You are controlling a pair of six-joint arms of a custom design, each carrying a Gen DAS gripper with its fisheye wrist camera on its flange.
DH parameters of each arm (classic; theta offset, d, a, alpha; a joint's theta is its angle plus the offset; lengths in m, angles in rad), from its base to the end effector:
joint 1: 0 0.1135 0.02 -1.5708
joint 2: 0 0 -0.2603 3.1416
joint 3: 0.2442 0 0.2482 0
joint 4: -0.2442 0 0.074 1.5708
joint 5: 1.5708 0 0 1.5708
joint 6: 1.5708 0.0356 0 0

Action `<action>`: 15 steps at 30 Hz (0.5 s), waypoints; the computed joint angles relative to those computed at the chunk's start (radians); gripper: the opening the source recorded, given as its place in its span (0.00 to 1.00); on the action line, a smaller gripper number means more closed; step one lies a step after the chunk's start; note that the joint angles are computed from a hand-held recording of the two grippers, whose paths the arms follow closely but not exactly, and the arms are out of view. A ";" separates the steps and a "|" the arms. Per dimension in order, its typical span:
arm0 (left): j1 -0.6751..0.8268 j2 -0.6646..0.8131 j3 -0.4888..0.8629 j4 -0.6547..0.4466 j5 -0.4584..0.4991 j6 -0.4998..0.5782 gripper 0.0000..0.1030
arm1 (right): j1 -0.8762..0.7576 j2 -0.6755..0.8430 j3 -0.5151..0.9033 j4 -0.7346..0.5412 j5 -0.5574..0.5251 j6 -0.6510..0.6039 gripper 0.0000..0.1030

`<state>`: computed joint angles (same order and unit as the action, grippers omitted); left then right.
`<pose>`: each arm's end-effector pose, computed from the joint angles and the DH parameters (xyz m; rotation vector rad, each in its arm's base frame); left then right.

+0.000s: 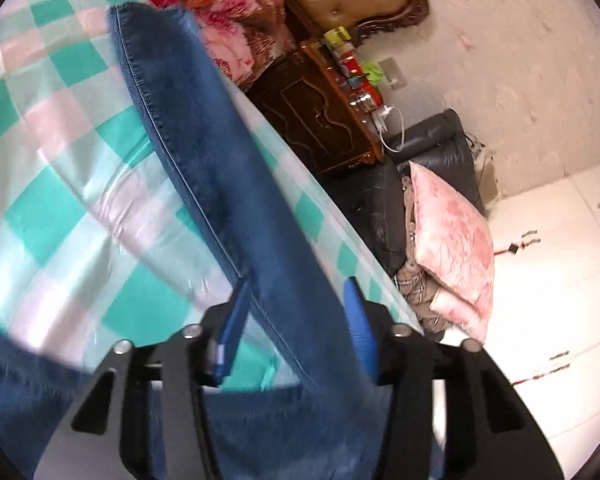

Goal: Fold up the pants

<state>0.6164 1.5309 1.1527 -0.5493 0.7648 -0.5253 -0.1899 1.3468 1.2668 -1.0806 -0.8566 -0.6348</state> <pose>0.2716 0.1622 0.2607 -0.9945 2.1255 -0.8992 0.2465 -0.0200 0.3186 -0.7287 2.2203 0.7791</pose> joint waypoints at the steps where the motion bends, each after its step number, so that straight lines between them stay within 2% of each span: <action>1: 0.004 0.044 0.023 0.005 -0.002 -0.003 0.40 | -0.016 0.007 -0.026 0.010 -0.004 0.018 0.16; 2: 0.010 0.102 0.059 0.003 -0.006 -0.002 0.40 | -0.026 0.014 -0.037 0.028 -0.002 0.036 0.16; 3: 0.014 0.149 0.087 -0.004 -0.033 -0.002 0.33 | -0.036 0.014 -0.042 0.032 -0.005 0.045 0.16; 4: 0.023 0.185 0.108 -0.004 -0.093 -0.024 0.31 | -0.049 0.015 -0.040 0.031 -0.015 0.056 0.16; 5: 0.039 0.205 0.110 0.018 -0.114 -0.050 0.31 | -0.051 0.020 -0.036 0.042 -0.020 0.072 0.16; 8: 0.081 0.252 0.113 0.071 -0.110 -0.100 0.31 | -0.064 0.014 -0.020 0.041 -0.029 0.081 0.16; 11: 0.097 0.340 0.164 0.087 -0.047 -0.123 0.31 | -0.060 0.042 0.035 0.045 -0.032 0.108 0.16; 15: 0.083 0.402 0.193 0.101 -0.014 -0.150 0.24 | -0.053 0.080 0.127 0.040 -0.046 0.152 0.16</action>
